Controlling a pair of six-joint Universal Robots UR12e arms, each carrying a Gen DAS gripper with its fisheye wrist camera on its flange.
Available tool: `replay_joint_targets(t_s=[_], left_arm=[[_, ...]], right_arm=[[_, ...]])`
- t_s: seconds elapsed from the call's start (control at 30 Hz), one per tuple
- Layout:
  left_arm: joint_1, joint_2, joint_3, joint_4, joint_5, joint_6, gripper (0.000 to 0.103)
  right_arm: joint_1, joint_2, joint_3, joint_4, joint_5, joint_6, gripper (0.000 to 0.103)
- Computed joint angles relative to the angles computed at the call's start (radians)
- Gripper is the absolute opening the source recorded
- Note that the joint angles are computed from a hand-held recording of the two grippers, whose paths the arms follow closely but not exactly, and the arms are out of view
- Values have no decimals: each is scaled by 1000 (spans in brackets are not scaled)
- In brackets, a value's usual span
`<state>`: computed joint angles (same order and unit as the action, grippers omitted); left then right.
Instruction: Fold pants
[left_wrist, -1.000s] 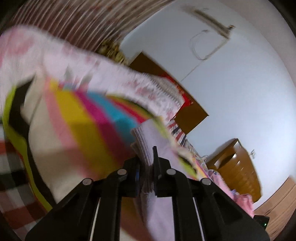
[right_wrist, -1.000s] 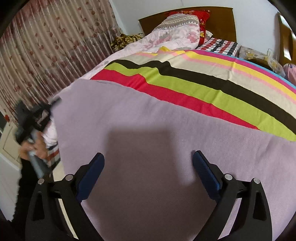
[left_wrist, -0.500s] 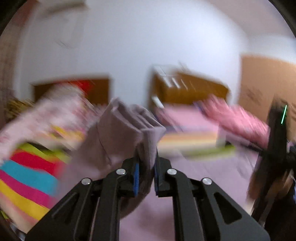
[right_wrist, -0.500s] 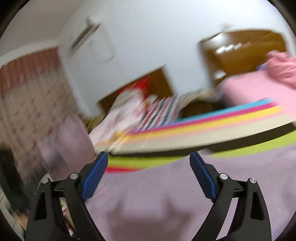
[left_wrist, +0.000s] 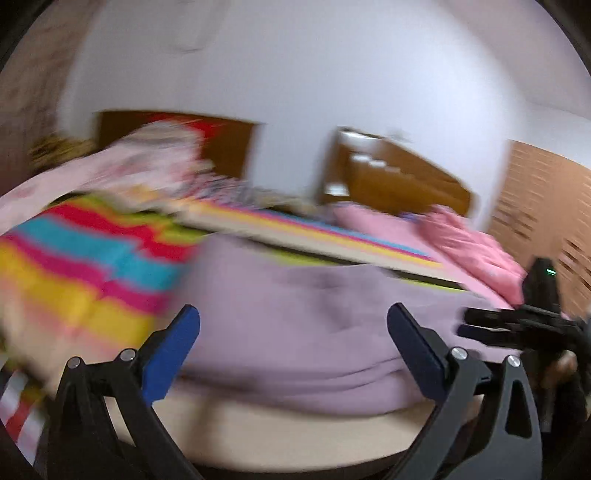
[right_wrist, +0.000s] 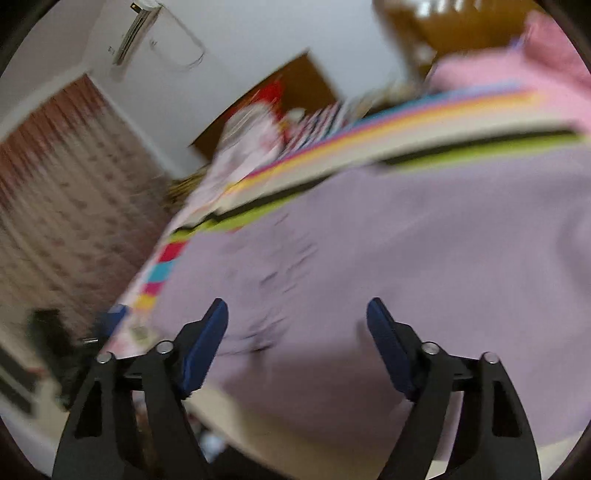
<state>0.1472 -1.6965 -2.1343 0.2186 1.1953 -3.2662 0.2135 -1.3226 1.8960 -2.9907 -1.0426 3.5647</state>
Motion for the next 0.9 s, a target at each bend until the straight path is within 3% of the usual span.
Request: replay_joint_targets(t_s=[0.07, 0.2, 0.33, 0.43, 0.47, 0.5, 0.6, 0.7, 0.9], left_arm=[[33, 18, -33, -24, 36, -34, 101], [82, 36, -98, -20, 48, -58, 101], [82, 32, -118, 16, 58, -37, 101], [70, 49, -149, 51, 54, -22, 101], [67, 49, -151, 58, 46, -22, 101], [66, 46, -148, 59, 39, -21, 101], [67, 53, -153, 60, 20, -6, 101], [63, 57, -143, 25, 34, 14, 101], [40, 27, -78, -23, 53, -17, 101]], right_arm=[[26, 13, -39, 136, 2, -73, 71], [56, 31, -75, 205, -33, -115, 67], [85, 72, -146, 279, -81, -132, 67], [84, 106, -186, 281, -21, -88, 61], [90, 111, -194, 289, -38, -89, 60], [102, 117, -200, 270, -84, -87, 53], [102, 119, -201, 234, -131, -50, 17], [109, 111, -213, 155, -141, -62, 13], [168, 167, -434, 176, -156, -205, 13]])
